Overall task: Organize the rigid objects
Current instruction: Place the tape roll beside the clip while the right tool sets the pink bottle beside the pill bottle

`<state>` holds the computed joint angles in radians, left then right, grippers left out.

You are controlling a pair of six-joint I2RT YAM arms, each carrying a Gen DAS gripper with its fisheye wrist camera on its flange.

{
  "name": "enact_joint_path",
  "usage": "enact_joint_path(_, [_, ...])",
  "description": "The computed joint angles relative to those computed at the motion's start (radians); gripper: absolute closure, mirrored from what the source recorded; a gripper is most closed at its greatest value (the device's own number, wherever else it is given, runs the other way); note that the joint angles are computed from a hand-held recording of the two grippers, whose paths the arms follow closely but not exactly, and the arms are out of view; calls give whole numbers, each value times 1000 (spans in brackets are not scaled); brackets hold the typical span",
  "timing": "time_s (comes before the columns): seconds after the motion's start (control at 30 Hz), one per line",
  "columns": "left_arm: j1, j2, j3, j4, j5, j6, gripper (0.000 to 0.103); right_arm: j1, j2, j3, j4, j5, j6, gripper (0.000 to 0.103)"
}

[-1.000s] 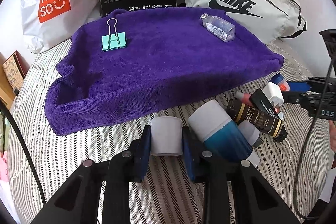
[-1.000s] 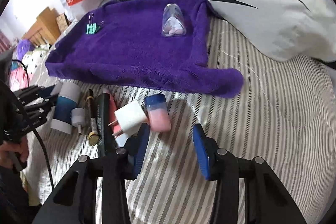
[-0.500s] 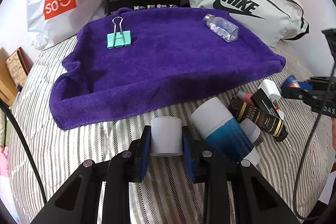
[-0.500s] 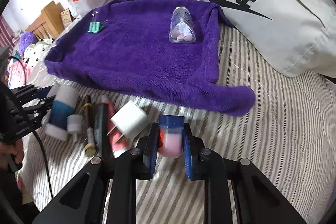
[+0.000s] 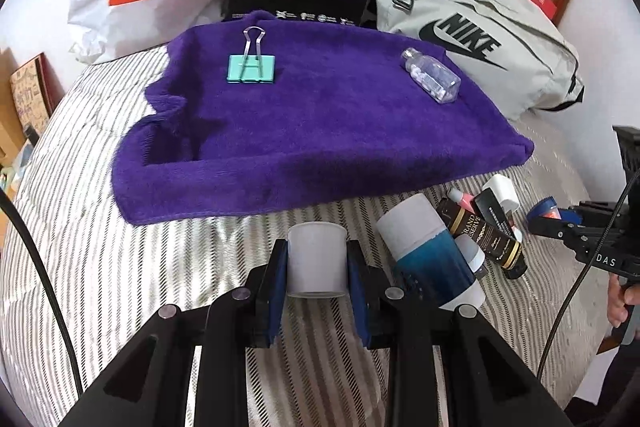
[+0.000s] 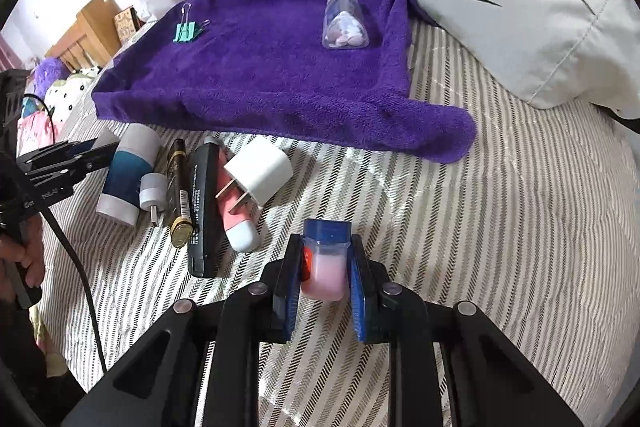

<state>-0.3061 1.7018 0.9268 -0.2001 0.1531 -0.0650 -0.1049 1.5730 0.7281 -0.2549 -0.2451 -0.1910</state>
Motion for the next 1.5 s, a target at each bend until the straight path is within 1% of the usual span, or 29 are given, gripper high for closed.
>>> enact_joint_path(0.1, [18, -29, -6, -12, 20, -4, 76, -22, -17, 6, -26, -41, -5, 81])
enact_joint_path(0.2, [26, -56, -6, -23, 15, -9, 76, -31, -38, 22, -48, -61, -13, 81])
enact_joint_path(0.43, [62, -87, 31, -68, 26, -5, 76, -50, -42, 118, -111, -107, -15, 81])
enact_joint_path(0.6, [86, -76, 89, -90, 40, -7, 76, -46, 6, 213, -131, -117, -6, 81])
enact_joint_path(0.73, [96, -42, 145, -105, 42, -2, 76, -34, 101, 330, -143, -120, 12, 81])
enact_joint_path(0.9, [109, 8, 202, -111, 60, -2, 76, 0, 255, 489, -172, -94, 20, 81])
enact_joint_path(1.1, [120, 83, 263, -117, 74, -4, 76, 40, 410, 632, -199, -12, 17, 81])
enact_joint_path(1.3, [123, 136, 311, -125, 89, -2, 76, 60, 481, 691, -204, 12, 19, 81])
enact_joint_path(1.5, [127, 174, 345, -135, 101, 5, 76, 86, 504, 710, -184, 61, -4, 81])
